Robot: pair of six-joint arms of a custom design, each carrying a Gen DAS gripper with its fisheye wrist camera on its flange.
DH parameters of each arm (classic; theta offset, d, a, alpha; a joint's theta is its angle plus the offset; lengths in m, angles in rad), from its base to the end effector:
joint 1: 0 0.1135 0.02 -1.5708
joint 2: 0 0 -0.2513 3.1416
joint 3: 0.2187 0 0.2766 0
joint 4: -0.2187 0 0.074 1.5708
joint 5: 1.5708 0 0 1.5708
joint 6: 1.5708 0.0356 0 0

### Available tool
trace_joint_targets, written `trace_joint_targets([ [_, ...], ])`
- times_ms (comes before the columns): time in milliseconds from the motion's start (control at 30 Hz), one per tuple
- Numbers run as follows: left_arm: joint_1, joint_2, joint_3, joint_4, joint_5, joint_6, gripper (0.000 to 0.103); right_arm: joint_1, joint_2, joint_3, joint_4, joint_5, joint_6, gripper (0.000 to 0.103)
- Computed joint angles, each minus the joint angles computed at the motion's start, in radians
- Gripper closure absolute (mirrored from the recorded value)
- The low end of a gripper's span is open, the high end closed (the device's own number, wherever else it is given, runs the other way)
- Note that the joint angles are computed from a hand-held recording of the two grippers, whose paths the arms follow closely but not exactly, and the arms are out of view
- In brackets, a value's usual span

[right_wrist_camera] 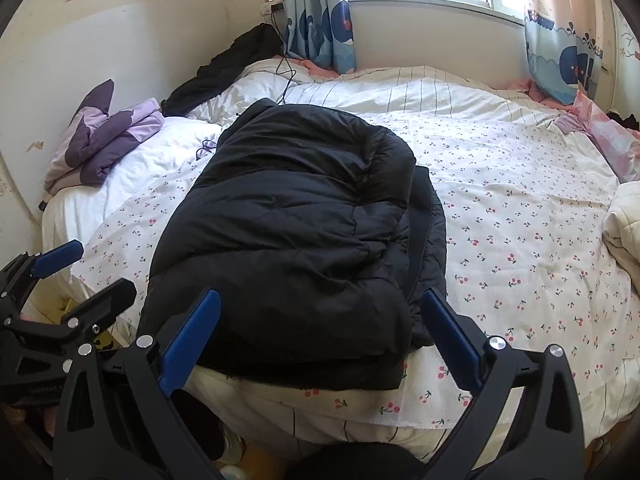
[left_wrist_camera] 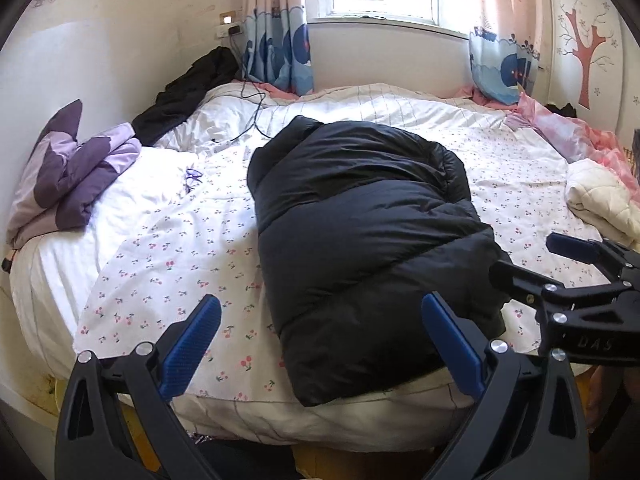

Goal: Fold large clothes

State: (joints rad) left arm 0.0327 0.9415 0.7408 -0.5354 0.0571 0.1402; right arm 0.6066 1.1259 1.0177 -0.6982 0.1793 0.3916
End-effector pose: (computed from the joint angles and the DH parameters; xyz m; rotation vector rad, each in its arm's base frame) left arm 0.2298 0.0055 0.2481 0.1530 2.3004 0.0227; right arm 0.2191 0.1443 0.2921 -0.1695 2.3711 0.2696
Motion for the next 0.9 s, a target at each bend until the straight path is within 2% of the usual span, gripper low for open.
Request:
trace_joint_targets([
  [500, 0.004, -0.076, -0.021, -0.011, -0.026, -0.029, 0.007, 0.018, -0.027, -0.006, -0.017, 0.014, 0.008, 0.006],
  [567, 0.029, -0.078, -0.025, -0.006, 0.023, -0.050, 0.007, 0.018, -0.027, -0.008, -0.018, 0.011, 0.008, 0.006],
  [700, 0.109, -0.046, -0.012, -0.022, 0.189, -0.074, 0.007, 0.025, -0.033, -0.016, -0.023, 0.012, 0.017, 0.006],
  [900, 0.094, -0.059, -0.024, -0.008, 0.138, -0.072, 0.007, 0.034, -0.047, -0.011, -0.034, 0.024, 0.019, 0.006],
])
